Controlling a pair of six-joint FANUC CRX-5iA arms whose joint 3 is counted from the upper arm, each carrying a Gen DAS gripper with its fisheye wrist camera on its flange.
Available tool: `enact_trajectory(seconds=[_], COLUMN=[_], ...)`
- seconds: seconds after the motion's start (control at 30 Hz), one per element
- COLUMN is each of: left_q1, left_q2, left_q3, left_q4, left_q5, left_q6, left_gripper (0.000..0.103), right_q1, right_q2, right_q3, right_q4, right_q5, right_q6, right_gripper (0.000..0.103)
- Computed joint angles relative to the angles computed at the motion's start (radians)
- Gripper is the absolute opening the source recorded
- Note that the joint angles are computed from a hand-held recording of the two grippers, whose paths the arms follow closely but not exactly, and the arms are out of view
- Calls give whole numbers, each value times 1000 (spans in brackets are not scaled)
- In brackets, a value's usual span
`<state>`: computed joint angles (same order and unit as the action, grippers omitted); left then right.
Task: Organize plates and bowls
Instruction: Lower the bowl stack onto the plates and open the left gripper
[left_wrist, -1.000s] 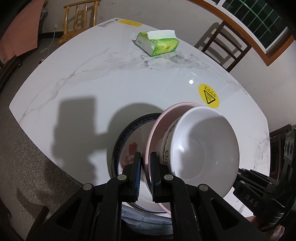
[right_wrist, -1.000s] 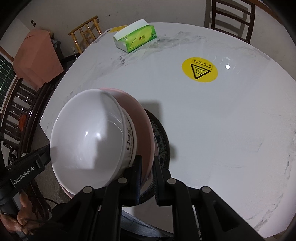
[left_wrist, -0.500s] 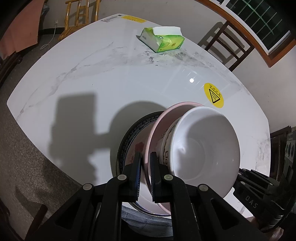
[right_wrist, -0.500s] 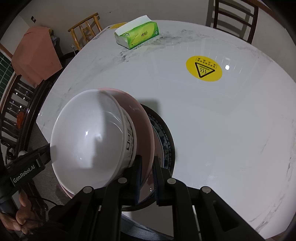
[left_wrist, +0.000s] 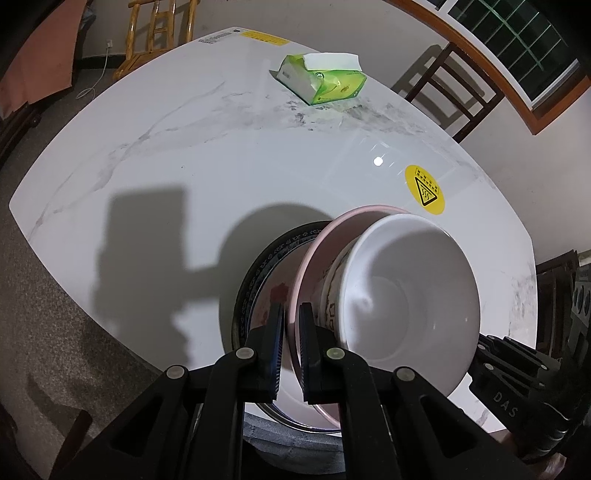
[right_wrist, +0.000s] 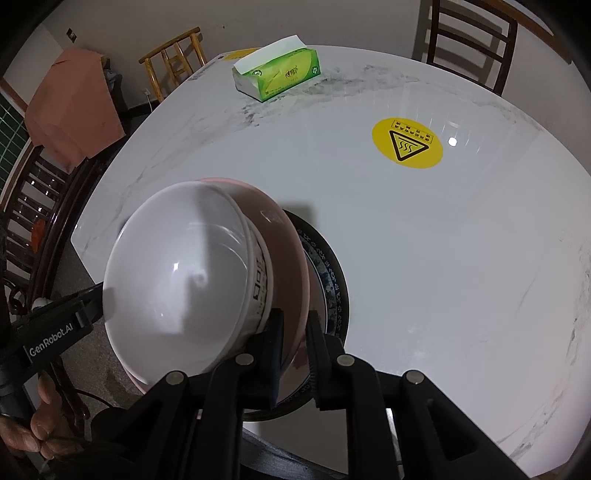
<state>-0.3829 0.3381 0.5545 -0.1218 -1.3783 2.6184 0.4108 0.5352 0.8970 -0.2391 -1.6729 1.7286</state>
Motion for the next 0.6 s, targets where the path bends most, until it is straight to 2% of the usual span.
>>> enact_trajectory(seconds=[0.3,0.4,0.6], left_q1=[-9,-19,-24], left_q2=[-6,-11,-20], left_q3=[-4,2,-1], left_q4=[-22,-45,-64], left_q5=[1,0,-2], left_q6=[2,3,8], left_gripper=[8,9,19], right_q1=[-2,-5,-18], right_q2=[-21,-32,-51], right_q3=[-33,-51,-81], right_q4=[2,8,8], right_q5=[28,44,63], right_q6=[13,12,18], right_gripper=[15,23,34])
